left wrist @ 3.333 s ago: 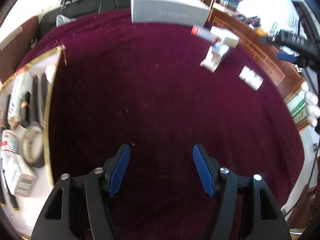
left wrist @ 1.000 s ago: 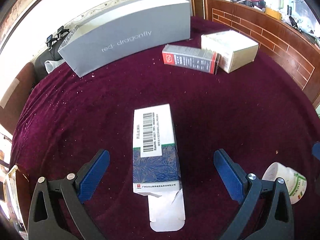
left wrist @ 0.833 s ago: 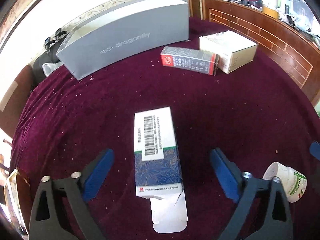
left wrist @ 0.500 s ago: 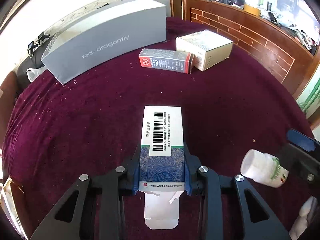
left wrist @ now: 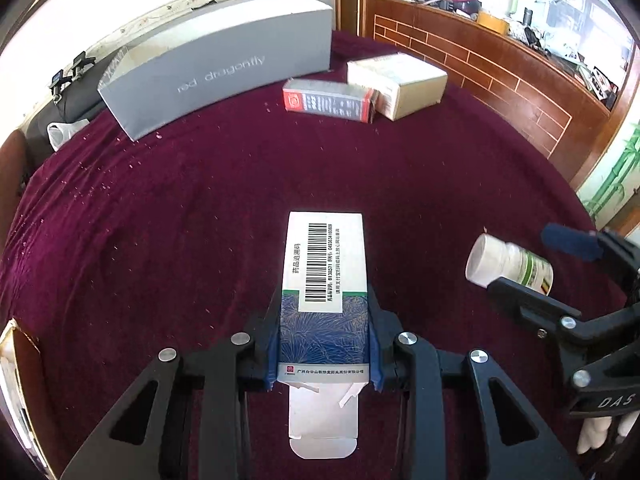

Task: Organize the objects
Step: 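Grasp the white green-labelled pill bottle with the right tool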

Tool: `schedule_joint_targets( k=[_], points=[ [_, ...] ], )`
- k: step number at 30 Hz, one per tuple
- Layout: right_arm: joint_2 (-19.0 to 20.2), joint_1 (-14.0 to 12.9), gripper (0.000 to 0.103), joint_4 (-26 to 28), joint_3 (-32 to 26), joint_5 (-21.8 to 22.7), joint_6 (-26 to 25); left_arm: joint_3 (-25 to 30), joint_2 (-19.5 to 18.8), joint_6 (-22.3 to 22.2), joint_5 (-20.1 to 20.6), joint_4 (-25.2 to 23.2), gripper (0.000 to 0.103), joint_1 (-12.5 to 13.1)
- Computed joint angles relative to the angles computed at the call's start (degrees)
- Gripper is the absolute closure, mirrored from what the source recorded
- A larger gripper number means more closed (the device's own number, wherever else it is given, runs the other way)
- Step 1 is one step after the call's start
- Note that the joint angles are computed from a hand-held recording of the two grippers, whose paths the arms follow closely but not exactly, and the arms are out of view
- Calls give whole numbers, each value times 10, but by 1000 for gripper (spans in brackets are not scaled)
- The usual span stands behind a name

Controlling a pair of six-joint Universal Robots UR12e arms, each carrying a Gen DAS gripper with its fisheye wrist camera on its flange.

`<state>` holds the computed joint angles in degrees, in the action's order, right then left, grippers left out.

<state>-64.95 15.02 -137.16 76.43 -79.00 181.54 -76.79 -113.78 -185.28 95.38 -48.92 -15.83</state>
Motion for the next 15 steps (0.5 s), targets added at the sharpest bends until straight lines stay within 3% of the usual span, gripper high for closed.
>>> schedule_joint_targets(
  k=[9,15],
  points=[
    [13,25,35,68,-34,-91,-95,-18,2,-2,13,35,72,-6],
    [15,26,57,82,-39,-92,-92,-27,5,-24,20,48,54,-1]
  ],
)
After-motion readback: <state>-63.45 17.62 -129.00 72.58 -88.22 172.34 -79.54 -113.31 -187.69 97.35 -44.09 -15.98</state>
